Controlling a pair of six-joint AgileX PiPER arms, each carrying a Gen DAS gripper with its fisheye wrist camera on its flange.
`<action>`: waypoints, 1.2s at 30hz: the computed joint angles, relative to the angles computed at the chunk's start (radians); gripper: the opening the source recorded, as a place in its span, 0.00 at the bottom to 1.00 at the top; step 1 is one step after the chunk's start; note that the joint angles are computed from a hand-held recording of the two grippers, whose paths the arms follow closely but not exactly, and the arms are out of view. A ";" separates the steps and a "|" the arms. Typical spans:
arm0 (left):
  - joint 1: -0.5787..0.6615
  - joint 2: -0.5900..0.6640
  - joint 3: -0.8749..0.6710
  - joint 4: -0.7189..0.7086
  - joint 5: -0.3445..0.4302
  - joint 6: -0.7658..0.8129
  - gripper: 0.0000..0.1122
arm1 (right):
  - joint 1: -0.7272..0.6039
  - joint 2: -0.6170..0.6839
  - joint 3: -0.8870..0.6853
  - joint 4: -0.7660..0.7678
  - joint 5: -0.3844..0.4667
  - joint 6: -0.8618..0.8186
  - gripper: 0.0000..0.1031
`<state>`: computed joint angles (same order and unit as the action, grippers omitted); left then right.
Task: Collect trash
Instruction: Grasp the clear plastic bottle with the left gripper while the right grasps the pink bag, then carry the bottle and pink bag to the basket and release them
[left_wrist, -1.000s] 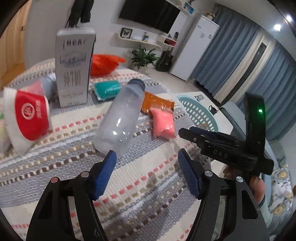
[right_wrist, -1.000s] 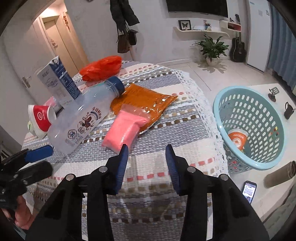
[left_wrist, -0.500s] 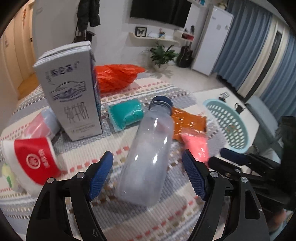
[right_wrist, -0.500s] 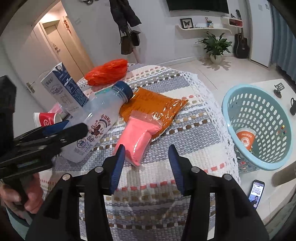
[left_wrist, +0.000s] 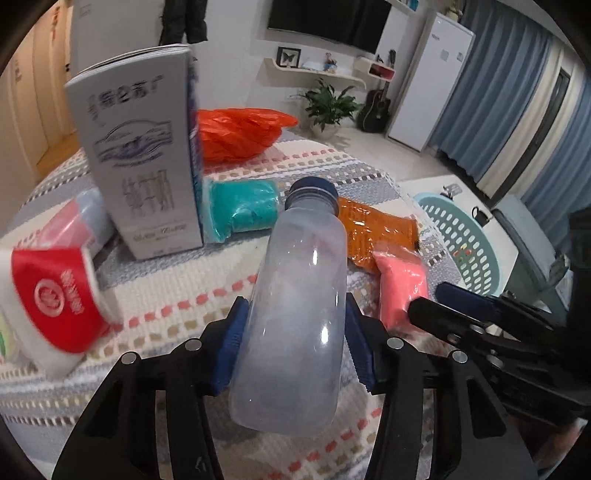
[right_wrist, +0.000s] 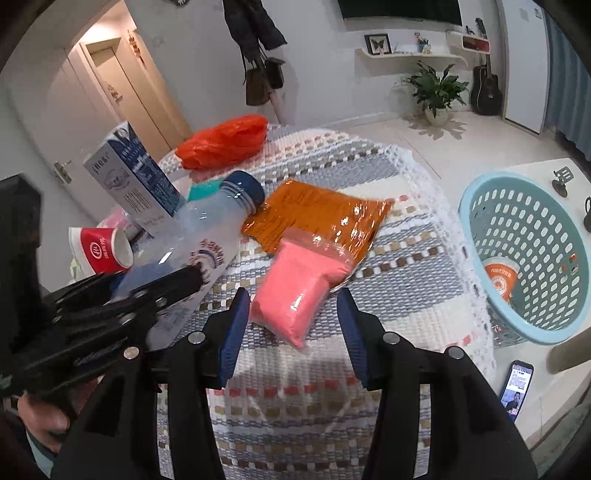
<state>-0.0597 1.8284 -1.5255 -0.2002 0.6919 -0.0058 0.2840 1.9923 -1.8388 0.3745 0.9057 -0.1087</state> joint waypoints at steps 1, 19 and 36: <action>0.003 -0.015 0.022 -0.011 -0.013 0.004 0.44 | 0.004 0.011 -0.015 -0.013 0.010 0.015 0.45; 0.026 -0.162 0.249 -0.115 -0.110 0.071 0.43 | 0.059 0.097 -0.139 -0.144 0.047 0.122 0.35; -0.032 -0.308 0.323 -0.199 -0.214 0.045 0.40 | -0.074 -0.065 0.009 0.011 -0.044 -0.032 0.33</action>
<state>-0.0913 1.5200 -1.2025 -0.3995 0.4784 0.0388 0.2104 1.9276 -1.8296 0.3858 0.8618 -0.1402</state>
